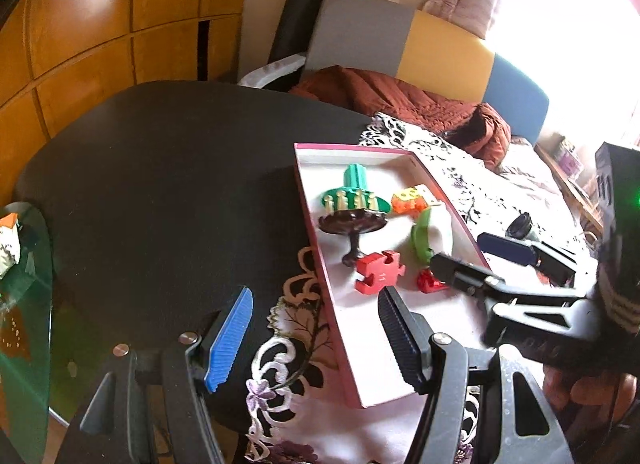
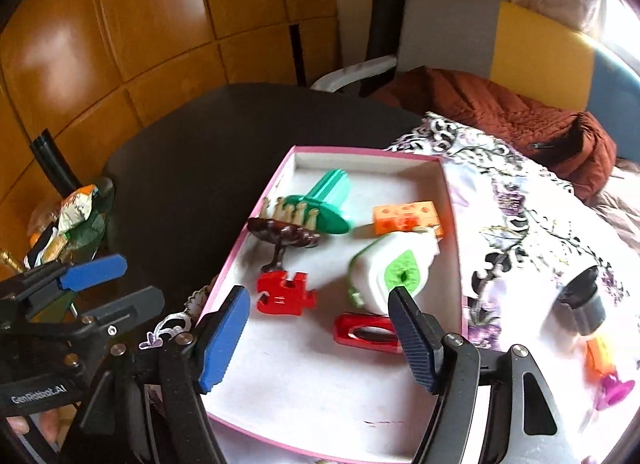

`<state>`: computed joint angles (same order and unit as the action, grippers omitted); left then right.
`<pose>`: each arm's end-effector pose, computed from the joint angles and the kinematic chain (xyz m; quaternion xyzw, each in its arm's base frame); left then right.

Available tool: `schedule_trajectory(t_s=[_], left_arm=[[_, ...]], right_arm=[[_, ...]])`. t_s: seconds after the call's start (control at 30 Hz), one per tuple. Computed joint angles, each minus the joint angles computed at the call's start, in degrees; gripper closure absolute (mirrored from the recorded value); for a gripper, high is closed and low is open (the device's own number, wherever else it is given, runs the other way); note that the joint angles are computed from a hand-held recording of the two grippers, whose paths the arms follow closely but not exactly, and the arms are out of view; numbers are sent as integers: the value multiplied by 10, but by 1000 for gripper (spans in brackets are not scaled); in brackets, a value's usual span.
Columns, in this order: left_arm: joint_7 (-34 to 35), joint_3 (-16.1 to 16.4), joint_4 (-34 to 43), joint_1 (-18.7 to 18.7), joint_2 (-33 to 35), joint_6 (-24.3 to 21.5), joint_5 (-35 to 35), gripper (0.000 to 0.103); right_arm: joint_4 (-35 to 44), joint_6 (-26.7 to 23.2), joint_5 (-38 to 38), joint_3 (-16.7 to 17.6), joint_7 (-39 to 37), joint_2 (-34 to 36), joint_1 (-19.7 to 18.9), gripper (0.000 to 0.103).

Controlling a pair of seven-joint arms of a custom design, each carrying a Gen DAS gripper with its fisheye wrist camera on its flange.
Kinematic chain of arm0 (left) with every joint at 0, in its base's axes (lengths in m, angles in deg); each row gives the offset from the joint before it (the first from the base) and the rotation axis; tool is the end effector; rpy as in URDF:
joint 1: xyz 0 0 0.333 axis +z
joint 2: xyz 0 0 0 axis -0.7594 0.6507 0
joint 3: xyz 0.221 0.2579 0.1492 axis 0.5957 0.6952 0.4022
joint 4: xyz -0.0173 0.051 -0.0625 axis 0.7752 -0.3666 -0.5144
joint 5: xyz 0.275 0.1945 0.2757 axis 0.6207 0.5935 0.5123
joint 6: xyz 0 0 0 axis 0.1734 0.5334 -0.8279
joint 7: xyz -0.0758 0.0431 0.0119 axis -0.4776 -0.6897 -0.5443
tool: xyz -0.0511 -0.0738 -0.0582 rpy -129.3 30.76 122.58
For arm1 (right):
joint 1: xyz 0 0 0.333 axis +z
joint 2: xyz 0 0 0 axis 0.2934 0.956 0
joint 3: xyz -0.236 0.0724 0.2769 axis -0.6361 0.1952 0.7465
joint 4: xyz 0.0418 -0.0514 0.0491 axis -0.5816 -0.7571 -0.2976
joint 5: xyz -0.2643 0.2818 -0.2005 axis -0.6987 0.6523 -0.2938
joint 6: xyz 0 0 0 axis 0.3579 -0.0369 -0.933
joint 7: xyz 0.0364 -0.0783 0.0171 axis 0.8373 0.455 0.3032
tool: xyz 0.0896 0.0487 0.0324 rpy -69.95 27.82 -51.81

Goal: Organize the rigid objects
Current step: 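Move the right gripper to the pink suction cup while the left gripper reaches the black cup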

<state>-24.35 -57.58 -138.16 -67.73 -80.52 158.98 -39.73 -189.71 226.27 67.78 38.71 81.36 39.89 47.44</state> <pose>0.3915 -0.3826 0.5504 -0.6858 0.6389 -0.2966 0.1832 0.4485 0.4296 0.5470 -0.7831 0.5132 -0.1422 0.3211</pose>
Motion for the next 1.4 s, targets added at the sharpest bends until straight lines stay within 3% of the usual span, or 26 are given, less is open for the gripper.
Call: schedule_trajectory(t_s=[0.27, 0.63, 0.93, 1.1, 1.2, 1.4], left_arm=[[15, -4, 25, -13, 21, -13, 12, 37], [39, 0, 63, -40, 55, -31, 19, 37], [80, 8, 109, -68, 96, -33, 17, 37], [108, 13, 150, -86, 132, -37, 14, 37], [130, 17, 177, -100, 155, -41, 10, 37], [175, 27, 248, -132, 217, -41, -3, 37]], right_arm=[[-43, 17, -37, -1, 51, -49, -31, 26], [-102, 0, -77, 3, 92, -129, -107, 23], [-161, -35, -132, 8, 147, -206, -210, 21], [-200, -60, -202, 25, 259, -237, -296, 21], [-218, -86, -153, -5, 297, -246, -298, 21], [-232, -92, -107, -30, 329, -257, -304, 21]])
